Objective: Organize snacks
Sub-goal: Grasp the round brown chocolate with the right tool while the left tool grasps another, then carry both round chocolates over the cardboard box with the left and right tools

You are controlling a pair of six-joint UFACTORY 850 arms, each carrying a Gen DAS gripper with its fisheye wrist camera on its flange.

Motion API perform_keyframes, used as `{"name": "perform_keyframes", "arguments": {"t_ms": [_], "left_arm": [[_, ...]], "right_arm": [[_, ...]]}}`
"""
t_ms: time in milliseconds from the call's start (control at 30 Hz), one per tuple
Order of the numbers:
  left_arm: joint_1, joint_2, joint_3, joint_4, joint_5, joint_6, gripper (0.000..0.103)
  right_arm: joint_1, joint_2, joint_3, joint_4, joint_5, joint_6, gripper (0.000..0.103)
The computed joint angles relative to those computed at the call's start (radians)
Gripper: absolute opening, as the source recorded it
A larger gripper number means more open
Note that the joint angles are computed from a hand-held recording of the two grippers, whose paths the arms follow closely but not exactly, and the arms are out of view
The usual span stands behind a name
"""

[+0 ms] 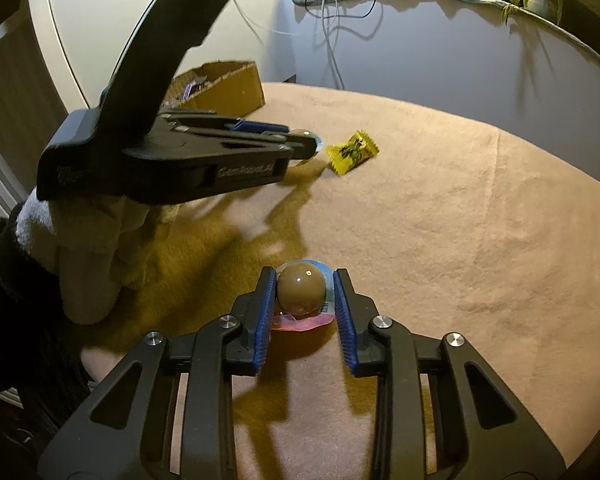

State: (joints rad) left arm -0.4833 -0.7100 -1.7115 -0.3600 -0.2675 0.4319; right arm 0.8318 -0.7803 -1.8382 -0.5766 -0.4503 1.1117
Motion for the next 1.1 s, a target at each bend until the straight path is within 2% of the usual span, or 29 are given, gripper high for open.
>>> {"name": "perform_keyframes", "arguments": {"t_ms": [267, 467, 1100], "left_arm": [[0.028, 0.071, 0.072, -0.237, 0.056, 0.213, 0.024], [0.043, 0.103, 0.108, -0.397, 0.079, 0.365, 0.024], [0.078, 0.177, 0.197, -0.863, 0.106, 0.829, 0.024]], "right_arm": [[0.008, 0.019, 0.009, -0.065, 0.01, 0.077, 0.03], [0.012, -0.045, -0.097, -0.023, -0.017, 0.012, 0.03], [0.009, -0.134, -0.271, 0.021, -0.051, -0.038, 0.03]]}}
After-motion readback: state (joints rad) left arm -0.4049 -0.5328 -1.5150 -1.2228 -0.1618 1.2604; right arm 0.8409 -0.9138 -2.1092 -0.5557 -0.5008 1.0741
